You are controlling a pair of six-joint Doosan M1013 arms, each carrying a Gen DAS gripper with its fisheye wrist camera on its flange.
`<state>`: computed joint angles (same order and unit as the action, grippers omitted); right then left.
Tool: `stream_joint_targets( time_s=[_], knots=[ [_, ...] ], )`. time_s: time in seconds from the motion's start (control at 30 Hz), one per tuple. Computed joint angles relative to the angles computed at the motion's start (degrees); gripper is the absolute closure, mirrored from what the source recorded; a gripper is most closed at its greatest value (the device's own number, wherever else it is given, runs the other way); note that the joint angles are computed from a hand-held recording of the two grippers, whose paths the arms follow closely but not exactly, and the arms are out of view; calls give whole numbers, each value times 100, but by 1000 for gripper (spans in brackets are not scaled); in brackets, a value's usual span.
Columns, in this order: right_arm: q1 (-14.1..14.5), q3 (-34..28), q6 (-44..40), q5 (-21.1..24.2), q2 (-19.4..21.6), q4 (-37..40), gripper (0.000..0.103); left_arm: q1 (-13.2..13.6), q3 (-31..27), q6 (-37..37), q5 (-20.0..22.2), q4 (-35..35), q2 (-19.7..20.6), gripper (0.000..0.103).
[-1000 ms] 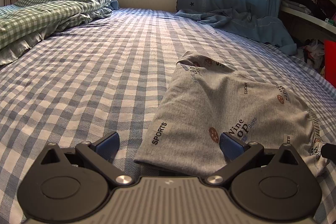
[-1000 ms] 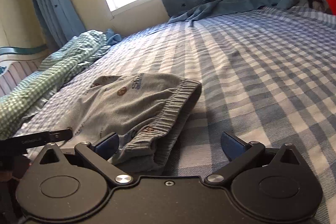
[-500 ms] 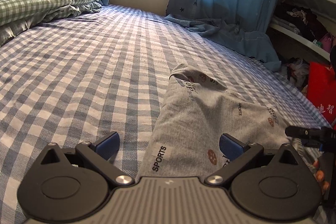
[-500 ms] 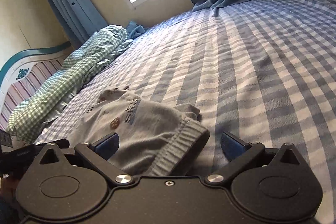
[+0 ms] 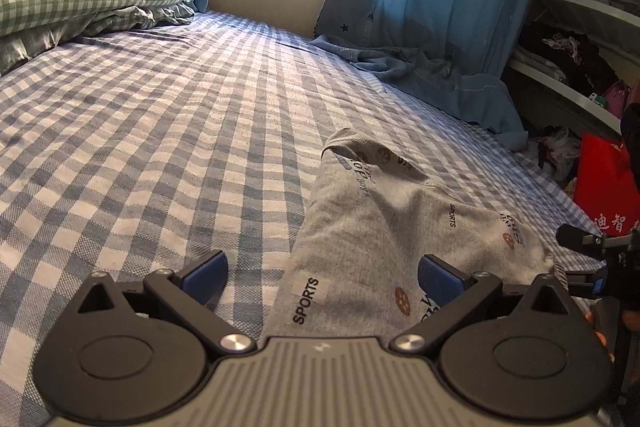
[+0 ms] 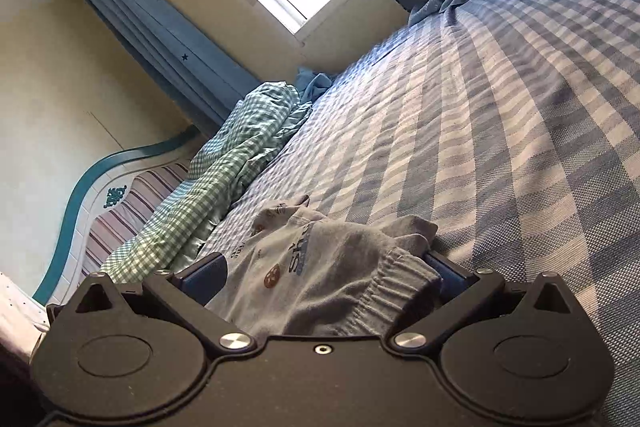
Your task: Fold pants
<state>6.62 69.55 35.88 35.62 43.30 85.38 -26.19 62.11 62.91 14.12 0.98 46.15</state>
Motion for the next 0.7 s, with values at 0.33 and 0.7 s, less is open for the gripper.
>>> stream_joint_targets(
  time_s=[0.33, 0.7],
  knots=[
    [117, -5, 174, -365, -41, -411, 1, -17, -56, -289, 134, 263, 2, 0],
    [161, 125, 507, -883, -122, -531, 27, 11, -494, -643, 1165, 159, 53, 32]
  ],
)
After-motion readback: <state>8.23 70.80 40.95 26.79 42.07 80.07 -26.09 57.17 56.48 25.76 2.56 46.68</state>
